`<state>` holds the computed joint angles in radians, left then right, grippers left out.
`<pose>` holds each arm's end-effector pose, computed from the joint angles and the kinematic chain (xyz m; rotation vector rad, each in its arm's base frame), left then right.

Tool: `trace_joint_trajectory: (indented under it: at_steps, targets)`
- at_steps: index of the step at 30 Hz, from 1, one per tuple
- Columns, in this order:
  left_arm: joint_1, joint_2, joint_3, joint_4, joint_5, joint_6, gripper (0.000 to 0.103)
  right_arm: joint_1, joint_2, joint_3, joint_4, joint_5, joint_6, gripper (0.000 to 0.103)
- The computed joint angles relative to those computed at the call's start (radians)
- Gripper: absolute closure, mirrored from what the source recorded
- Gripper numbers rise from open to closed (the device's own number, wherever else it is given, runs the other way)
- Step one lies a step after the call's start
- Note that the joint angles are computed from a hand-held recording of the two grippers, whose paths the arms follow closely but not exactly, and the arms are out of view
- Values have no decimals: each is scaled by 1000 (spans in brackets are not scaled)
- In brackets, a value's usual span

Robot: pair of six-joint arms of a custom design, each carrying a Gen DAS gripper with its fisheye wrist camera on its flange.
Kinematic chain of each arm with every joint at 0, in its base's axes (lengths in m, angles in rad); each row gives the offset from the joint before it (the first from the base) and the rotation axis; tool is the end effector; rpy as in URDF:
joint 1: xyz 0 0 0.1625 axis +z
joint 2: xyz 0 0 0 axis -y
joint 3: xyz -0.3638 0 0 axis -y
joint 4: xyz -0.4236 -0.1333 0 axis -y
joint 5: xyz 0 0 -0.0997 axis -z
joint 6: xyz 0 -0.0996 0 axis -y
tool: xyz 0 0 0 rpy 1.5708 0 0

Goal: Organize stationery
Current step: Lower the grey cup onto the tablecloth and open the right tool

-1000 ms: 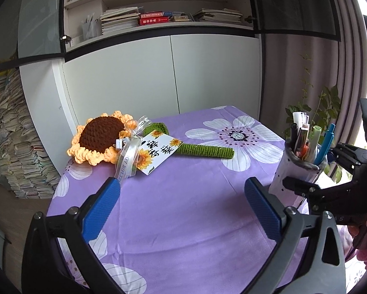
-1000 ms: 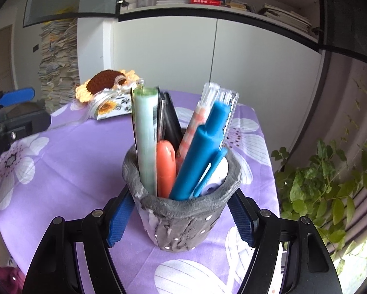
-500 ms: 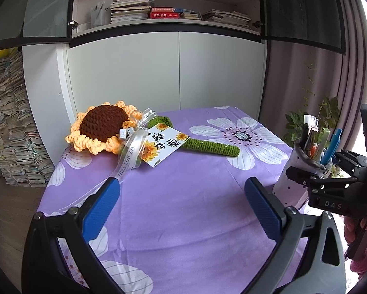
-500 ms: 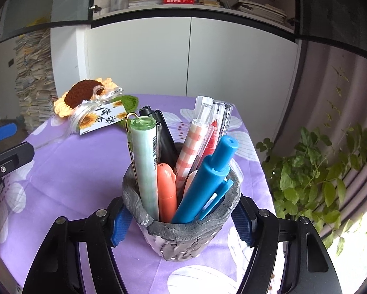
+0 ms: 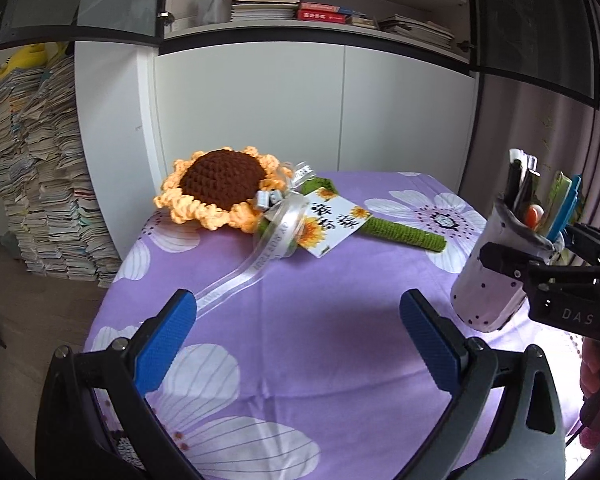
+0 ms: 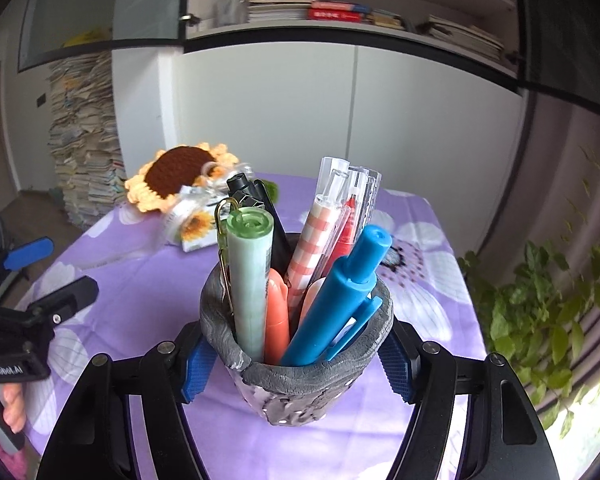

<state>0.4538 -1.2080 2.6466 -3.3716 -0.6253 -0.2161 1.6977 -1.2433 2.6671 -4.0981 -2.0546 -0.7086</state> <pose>-0.1747 -0.3234 0.0635 0.8358 2.2405 -1.0955 0.1246 -0.2893 0.1372 0.5740 -2.0982 1.1160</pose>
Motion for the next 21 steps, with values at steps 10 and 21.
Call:
trace_joint_trajectory:
  at_steps: [10,21]
  targets:
    - [85,-52,18,-10,-15,21,2,99,211,-189,32,-97,19,31]
    - [116,-51,19,-60,-46,81,2,133,327,-275,15,-165,-19,31]
